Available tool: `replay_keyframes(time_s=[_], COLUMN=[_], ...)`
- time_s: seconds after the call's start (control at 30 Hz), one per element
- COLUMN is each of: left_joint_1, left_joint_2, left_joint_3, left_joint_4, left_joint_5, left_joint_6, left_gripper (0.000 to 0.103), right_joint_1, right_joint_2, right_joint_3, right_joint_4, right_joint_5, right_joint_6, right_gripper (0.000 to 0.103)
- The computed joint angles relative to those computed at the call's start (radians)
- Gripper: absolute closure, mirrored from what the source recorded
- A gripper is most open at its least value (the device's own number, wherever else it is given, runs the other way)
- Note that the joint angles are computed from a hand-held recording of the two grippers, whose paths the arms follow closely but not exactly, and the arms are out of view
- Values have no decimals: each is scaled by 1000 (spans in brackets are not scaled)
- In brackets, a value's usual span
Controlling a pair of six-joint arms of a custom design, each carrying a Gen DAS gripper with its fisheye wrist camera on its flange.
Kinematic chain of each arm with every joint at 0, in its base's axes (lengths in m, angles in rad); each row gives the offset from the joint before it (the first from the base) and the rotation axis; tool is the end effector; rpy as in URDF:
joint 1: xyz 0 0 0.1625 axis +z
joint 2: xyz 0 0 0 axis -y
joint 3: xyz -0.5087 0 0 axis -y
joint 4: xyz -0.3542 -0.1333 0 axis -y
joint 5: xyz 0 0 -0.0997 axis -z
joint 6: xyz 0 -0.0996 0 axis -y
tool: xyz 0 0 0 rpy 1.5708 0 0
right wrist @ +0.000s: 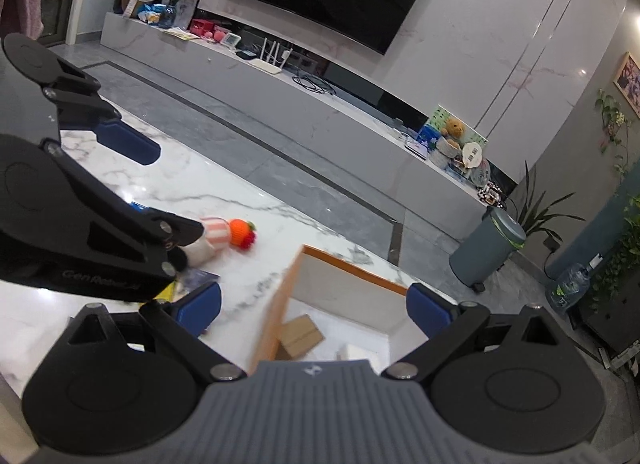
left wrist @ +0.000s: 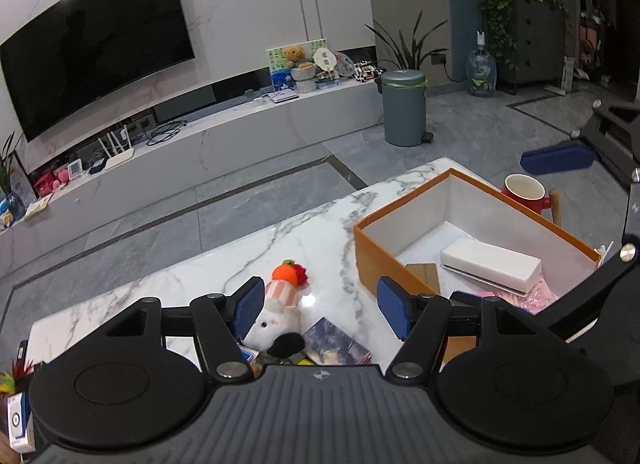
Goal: Organize objects
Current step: 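Move both tools back toward the plush toys on the table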
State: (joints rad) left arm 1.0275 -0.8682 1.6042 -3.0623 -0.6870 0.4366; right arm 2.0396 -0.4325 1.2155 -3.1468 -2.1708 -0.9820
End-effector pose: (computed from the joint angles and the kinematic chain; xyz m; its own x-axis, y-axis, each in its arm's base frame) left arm -0.1855 -0.7140 0.3353 -0.5812 0.1494 -0.7999 0.6865 0.6179 -0.3834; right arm 0.4489 -0.7158 0.1392 -0.2462 -0.5284 0.8125 -0.9395 0.3360 -0.0662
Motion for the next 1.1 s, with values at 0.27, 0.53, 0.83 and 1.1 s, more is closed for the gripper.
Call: replay_keyframes(time_s=[0.27,0.53,0.83,1.1], left_joint_1=[53,123,212,259], left_joint_2=[-57,-114,-146,-140], left_joint_3=[66,104,104,77], left_joint_4=[0,-8,33,81], left_joint_5=[-32,-71,-124,-150], left_joint_6=[-33,-16,-64,-93], left_gripper=[26,25,24,24], right_joint_1=[21,30,41,30], right_joint_2=[35,97,156,199], right_joint_3=[41,57,45,39], right_joint_4=[-11,-5,31,79], right_joint_5=[10,-4,-1,1], right_joint_6=[85,192,265,321], right_gripper=[4,4,4,4])
